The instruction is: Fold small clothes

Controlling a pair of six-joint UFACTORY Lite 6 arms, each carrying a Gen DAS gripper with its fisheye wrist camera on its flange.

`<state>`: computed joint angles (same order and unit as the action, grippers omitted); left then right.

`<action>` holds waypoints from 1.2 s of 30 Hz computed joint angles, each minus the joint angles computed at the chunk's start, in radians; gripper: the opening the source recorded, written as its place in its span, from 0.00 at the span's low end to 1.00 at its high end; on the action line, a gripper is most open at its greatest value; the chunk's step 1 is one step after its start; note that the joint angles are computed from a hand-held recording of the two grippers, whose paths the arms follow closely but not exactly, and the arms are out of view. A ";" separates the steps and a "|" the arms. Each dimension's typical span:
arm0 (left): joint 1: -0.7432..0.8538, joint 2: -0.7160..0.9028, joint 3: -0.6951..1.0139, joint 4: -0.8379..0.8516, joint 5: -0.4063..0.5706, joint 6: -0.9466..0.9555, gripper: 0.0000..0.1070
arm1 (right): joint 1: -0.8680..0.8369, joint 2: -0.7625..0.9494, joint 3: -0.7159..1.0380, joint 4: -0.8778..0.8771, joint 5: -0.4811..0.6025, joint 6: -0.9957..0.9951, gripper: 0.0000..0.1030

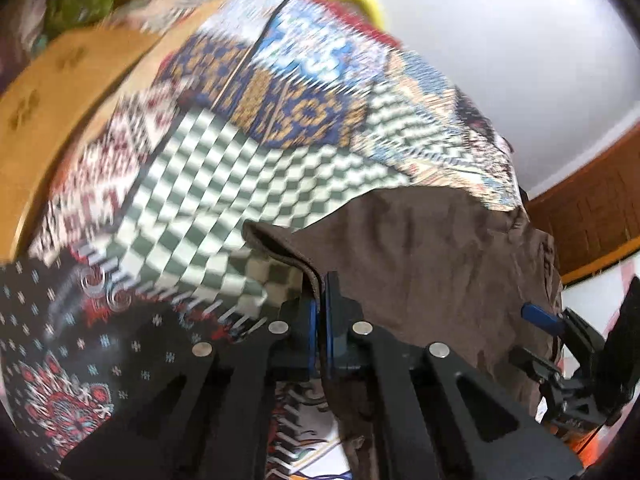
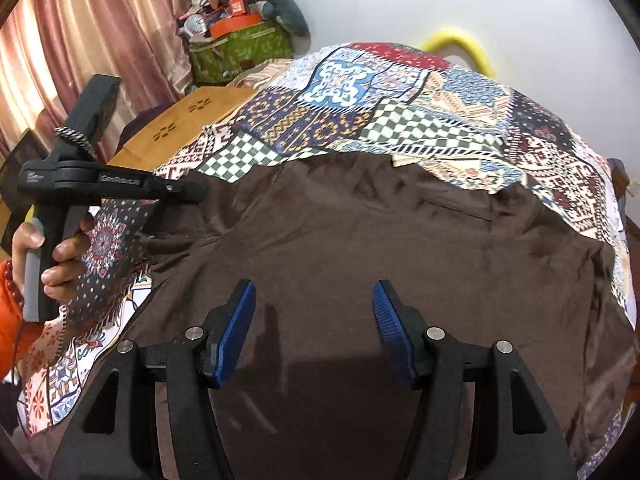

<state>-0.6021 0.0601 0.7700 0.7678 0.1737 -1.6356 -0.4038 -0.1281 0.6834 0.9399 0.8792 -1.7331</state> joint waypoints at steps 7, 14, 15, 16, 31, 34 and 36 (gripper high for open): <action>-0.225 0.115 0.325 0.121 0.225 0.022 0.02 | -0.107 0.037 0.101 -0.008 0.071 0.034 0.56; -0.282 0.410 0.635 -0.153 0.242 0.347 0.02 | -0.219 0.028 0.155 -0.036 0.162 0.039 0.56; -0.287 0.419 0.643 -0.169 0.249 0.356 0.02 | -0.226 0.029 0.161 -0.040 0.169 0.037 0.56; -0.290 0.418 0.642 -0.168 0.247 0.356 0.05 | -0.228 0.027 0.166 -0.046 0.174 0.039 0.56; -0.240 0.221 0.326 -0.064 0.288 0.227 0.48 | 0.041 0.137 0.164 -0.016 -0.001 0.137 0.56; -0.231 0.231 0.270 -0.093 0.207 0.232 0.48 | 0.124 0.195 0.174 -0.010 -0.097 0.149 0.56; -0.242 0.259 0.267 -0.086 0.182 0.219 0.49 | 0.171 0.204 0.150 0.008 -0.180 0.119 0.51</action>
